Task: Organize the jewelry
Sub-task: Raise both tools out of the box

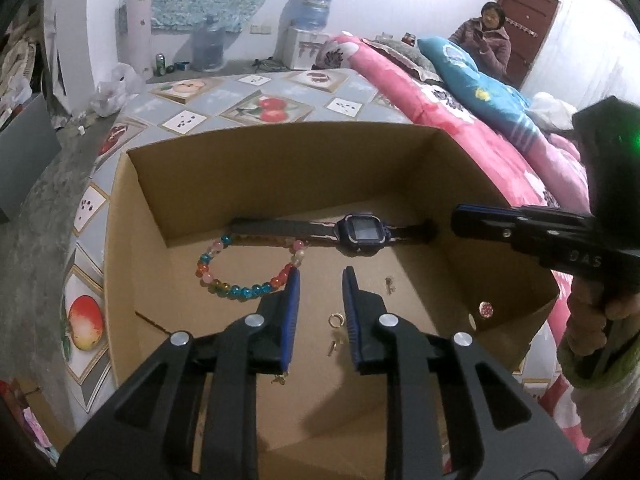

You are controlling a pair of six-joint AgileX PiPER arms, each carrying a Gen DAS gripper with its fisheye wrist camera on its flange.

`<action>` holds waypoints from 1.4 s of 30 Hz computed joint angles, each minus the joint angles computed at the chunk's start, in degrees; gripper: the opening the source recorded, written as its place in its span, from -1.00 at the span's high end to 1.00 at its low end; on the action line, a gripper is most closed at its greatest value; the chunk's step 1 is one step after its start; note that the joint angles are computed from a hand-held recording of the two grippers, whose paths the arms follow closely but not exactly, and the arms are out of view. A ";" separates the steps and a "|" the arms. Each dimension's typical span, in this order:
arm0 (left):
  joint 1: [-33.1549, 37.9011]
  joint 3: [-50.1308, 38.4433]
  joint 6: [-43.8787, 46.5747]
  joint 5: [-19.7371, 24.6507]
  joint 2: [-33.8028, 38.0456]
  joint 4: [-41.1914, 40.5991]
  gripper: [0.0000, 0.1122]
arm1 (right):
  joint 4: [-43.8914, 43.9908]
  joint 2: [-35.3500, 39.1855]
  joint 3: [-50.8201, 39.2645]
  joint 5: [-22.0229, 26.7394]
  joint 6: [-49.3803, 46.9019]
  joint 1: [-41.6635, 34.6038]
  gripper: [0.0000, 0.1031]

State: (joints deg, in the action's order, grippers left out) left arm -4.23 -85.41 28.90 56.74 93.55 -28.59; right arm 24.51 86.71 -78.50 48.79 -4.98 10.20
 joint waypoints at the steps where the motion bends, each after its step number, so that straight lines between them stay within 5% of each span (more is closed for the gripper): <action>1: 0.13 0.36 -0.10 -0.45 -0.40 -0.09 0.64 | -0.07 -0.81 0.43 -0.27 0.07 -0.07 0.88; 12: 7.33 11.25 10.98 -2.06 -14.52 -9.34 0.62 | -0.21 -18.09 10.81 -3.95 -0.42 -0.44 0.66; 17: 16.60 20.16 23.21 4.34 -23.42 -17.95 0.55 | 1.51 -29.63 19.25 -3.63 -1.31 0.30 0.65; 22: 23.66 29.58 30.36 10.75 -28.86 -20.57 0.47 | 2.55 -33.02 27.37 -4.33 3.35 4.33 0.64; 31: 17.93 34.79 24.86 -1.78 -27.47 -15.13 0.48 | -7.96 -26.75 29.59 -9.80 18.58 10.47 0.64; 35: 18.42 34.30 25.40 -3.01 -26.68 -16.12 0.47 | -3.40 -25.88 30.14 -11.86 16.06 8.44 0.64; 42: 18.51 34.71 26.27 -4.80 -25.62 -18.05 0.47 | -10.31 -25.73 30.54 -14.78 23.36 12.24 0.61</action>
State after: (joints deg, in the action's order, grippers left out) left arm 14.28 -50.70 55.17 51.94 67.93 -46.64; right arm 14.20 60.98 -47.97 34.02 18.38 22.44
